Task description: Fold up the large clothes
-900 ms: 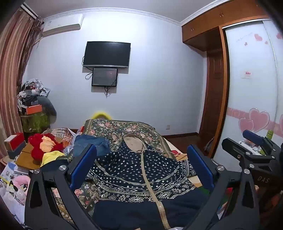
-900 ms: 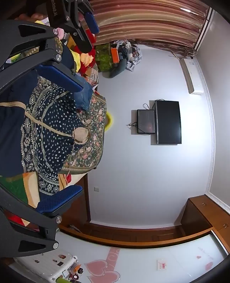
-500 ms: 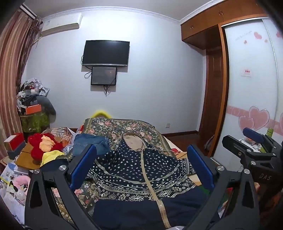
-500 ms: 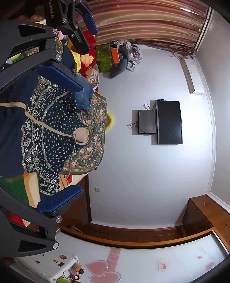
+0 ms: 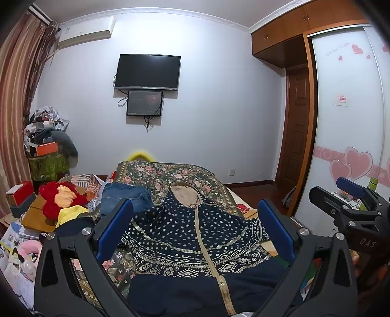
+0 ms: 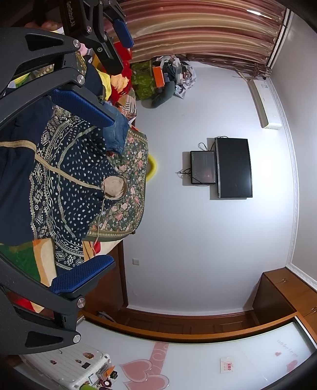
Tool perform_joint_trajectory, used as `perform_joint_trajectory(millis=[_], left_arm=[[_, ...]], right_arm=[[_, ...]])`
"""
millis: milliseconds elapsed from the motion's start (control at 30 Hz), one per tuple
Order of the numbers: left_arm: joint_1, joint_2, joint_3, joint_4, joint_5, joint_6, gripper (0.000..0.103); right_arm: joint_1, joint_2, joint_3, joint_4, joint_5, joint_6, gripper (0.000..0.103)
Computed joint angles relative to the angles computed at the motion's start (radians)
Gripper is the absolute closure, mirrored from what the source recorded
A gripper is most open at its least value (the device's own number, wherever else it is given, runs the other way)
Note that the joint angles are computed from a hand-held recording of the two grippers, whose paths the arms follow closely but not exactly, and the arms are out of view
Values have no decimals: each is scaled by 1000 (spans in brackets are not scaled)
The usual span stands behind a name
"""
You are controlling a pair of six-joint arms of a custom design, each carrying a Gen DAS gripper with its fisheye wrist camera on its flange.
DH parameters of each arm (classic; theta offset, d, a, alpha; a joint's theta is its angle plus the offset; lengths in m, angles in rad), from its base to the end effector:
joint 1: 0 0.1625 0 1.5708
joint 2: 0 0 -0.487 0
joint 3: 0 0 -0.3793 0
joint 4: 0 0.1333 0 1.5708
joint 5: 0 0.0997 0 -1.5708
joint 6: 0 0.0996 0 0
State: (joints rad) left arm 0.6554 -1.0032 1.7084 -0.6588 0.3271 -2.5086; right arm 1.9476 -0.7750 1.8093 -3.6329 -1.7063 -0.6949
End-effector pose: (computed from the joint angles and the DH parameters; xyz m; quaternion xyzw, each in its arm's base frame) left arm -0.3195 -0.5327 0.2262 0.1234 0.7016 -0.6150 0.3382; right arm 0.3608 -0.5862 0.2116 0.4150 -0.7640 0.4749 0.1359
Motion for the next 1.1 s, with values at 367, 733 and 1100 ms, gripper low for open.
perform_joint_trajectory(millis=[367,733,1100], left_arm=[[7,-5,0,3,-1,-10,0],[10,-6,2,3,0,-12,0],[13,-7,-1,15,0,-28,0]], right_arm=[[6,-2,4,-2,-3,4,0],[11,-3,-2,11,-7,12,0],[8,-4,-13,29,-7,20,0]])
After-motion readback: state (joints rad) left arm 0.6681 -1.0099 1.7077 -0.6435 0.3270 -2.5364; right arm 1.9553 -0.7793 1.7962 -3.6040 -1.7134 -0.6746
